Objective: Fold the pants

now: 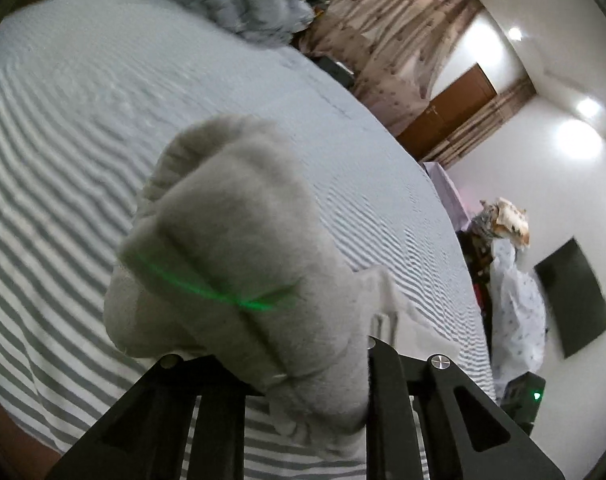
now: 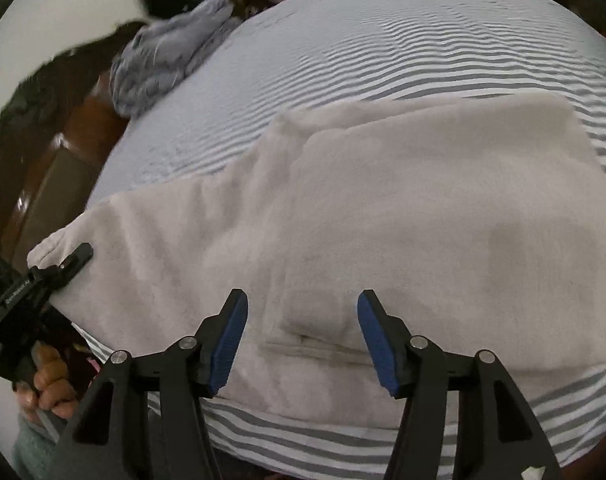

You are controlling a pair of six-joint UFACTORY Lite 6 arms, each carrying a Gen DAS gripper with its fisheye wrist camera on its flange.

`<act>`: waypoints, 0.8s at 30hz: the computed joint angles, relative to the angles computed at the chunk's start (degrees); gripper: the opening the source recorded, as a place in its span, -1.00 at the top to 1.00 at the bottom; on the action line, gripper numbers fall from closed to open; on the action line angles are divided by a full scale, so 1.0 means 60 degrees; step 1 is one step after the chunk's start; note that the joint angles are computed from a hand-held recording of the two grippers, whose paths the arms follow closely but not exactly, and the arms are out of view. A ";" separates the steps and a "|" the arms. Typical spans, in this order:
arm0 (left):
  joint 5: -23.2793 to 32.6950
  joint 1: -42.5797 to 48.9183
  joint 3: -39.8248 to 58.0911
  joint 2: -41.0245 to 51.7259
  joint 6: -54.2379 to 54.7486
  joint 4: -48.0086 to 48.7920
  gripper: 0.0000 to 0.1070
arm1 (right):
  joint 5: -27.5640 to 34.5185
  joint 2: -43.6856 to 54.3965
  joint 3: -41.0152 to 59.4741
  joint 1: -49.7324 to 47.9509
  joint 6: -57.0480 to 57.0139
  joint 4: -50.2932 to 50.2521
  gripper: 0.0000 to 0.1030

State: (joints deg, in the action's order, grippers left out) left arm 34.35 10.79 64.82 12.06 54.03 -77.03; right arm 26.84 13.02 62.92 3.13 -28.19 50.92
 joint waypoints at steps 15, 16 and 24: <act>-0.1757 -0.7082 0.5926 0.2091 -1.1849 1.1021 0.70 | 0.2763 -0.2187 -0.1869 -0.5672 -0.3826 0.1299 -0.09; -0.1569 -0.7520 0.6633 0.2660 -1.2464 1.1667 0.70 | 0.2873 -0.2186 -0.1953 -0.5983 -0.4010 0.1385 -0.09; 0.1809 -0.9802 1.3699 0.8248 -1.4526 1.4033 0.65 | 0.3796 -0.1297 -0.1609 -0.8222 -0.5069 0.1524 -0.09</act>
State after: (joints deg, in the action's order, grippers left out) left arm 45.21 -48.02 147.02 61.54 -33.13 7.17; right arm 49.61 5.24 53.27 -46.21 -58.61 60.07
